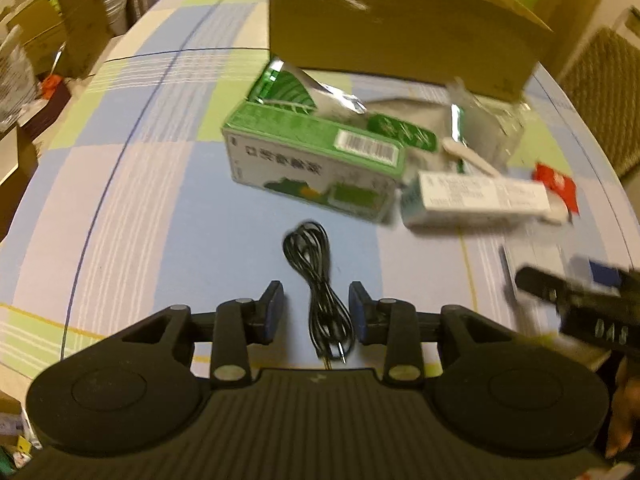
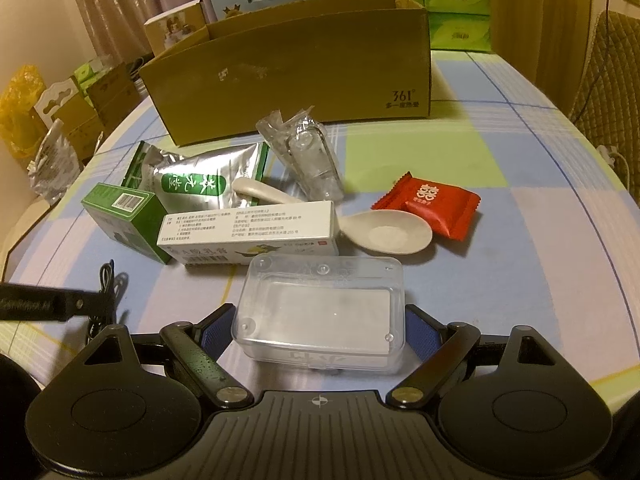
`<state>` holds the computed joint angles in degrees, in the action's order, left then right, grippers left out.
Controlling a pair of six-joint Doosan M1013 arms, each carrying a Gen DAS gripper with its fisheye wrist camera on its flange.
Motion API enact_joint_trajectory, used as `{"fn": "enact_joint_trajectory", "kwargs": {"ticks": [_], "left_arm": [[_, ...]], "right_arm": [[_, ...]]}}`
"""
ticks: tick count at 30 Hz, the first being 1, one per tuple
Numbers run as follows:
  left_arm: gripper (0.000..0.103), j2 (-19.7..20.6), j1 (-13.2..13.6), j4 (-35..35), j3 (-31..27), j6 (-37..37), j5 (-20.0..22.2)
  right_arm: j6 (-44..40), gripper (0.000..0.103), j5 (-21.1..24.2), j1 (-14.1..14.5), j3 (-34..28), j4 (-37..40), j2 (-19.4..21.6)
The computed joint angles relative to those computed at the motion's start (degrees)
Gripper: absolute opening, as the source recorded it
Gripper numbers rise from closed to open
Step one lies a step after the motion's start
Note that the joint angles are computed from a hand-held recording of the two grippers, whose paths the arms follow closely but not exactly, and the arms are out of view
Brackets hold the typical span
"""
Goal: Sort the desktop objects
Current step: 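Grasp the black cable with the left tool while the right tool grasps the clear case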
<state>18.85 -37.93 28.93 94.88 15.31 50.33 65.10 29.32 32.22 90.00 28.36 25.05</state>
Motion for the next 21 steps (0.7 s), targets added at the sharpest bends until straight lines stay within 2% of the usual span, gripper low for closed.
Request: {"fn": "enact_joint_trajectory", "kwargs": {"ticks": [4, 6, 12, 14, 21], "left_arm": [[0.029, 0.9, 0.7, 0.1, -0.9, 0.4, 0.1], [0.022, 1.4, 0.9, -0.4, -1.4, 1.3, 0.4], [0.016, 2.0, 0.8, 0.2, -1.8, 1.8, 1.5], [0.012, 1.8, 0.8, 0.0, -1.6, 2.3, 1.2], [0.009, 0.6, 0.4, -0.6, -0.6, 3.0, -0.8]], "right_arm": [[0.3, 0.085, 0.0, 0.0, 0.0, -0.1, 0.0], [0.3, 0.085, 0.1, -0.1, -0.1, -0.1, 0.1], [-0.8, 0.085, 0.1, -0.1, -0.1, 0.6, 0.2], [-1.1, 0.085, 0.1, -0.1, 0.0, 0.8, 0.2], [-1.3, 0.085, -0.2, -0.1, 0.0, 1.2, 0.1]]}}
